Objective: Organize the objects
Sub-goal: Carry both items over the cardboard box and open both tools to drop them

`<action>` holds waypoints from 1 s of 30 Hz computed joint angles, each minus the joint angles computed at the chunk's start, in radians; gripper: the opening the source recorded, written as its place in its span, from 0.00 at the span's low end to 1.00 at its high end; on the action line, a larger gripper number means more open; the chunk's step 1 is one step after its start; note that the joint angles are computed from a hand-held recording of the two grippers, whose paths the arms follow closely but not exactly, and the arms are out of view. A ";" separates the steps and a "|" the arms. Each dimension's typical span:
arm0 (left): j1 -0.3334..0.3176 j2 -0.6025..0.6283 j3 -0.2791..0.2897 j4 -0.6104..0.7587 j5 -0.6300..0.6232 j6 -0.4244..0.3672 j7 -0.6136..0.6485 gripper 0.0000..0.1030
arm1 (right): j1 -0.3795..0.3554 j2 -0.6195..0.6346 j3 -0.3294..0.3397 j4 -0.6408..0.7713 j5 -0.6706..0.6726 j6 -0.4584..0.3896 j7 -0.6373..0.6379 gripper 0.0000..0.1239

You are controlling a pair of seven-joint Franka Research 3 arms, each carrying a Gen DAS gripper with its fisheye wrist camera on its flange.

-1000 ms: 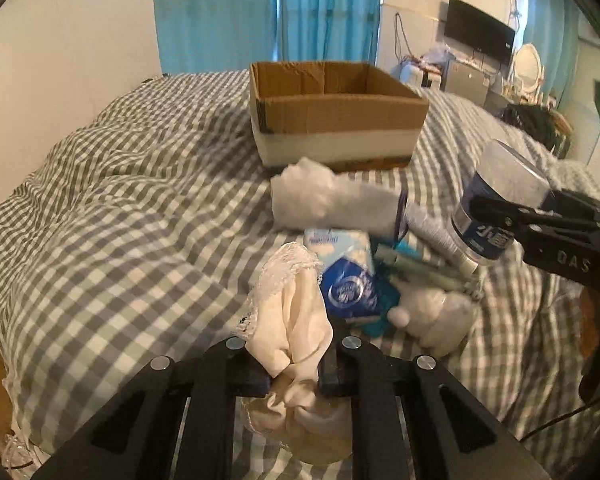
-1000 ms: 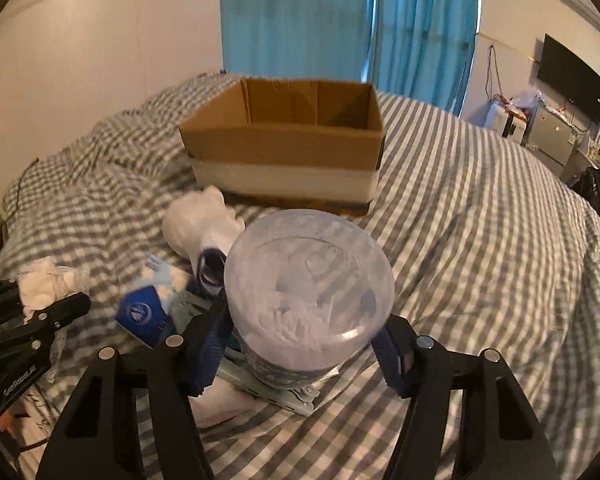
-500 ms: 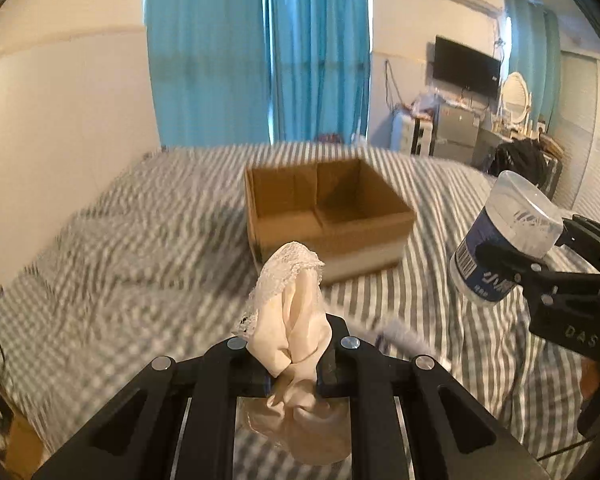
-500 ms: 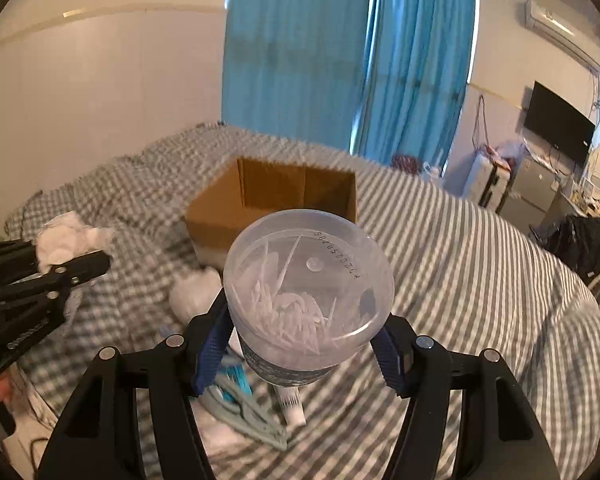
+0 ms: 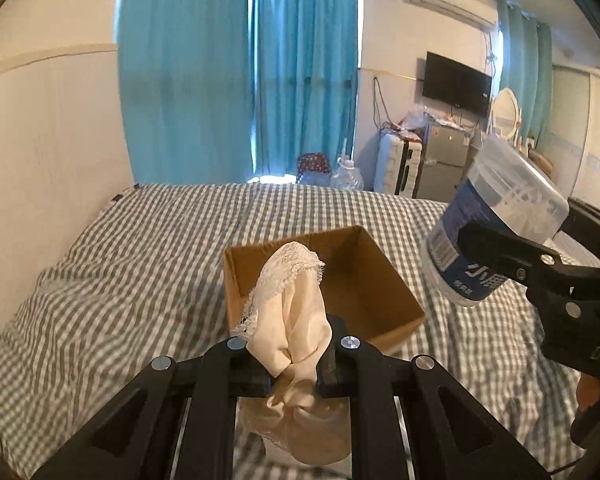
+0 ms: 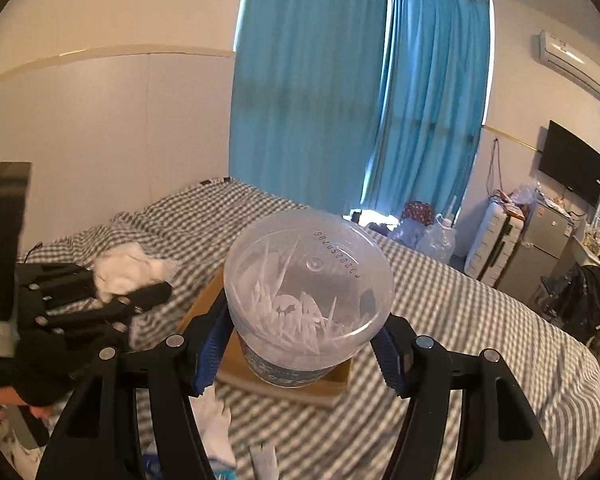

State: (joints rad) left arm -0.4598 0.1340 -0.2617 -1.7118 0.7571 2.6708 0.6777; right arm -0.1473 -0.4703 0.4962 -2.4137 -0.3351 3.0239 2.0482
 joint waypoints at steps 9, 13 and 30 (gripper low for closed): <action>-0.046 0.257 0.048 0.247 -0.097 -0.046 0.139 0.13 | -0.100 0.290 0.022 0.143 -0.184 0.052 0.103 0.52; -0.035 0.330 0.053 0.285 -0.175 -0.041 0.171 0.13 | -0.022 0.392 -0.066 0.149 -0.151 0.105 0.075 0.52; -0.075 0.301 0.083 0.257 -0.223 -0.044 0.185 0.68 | 0.100 0.339 -0.238 0.134 -0.520 0.126 0.427 0.68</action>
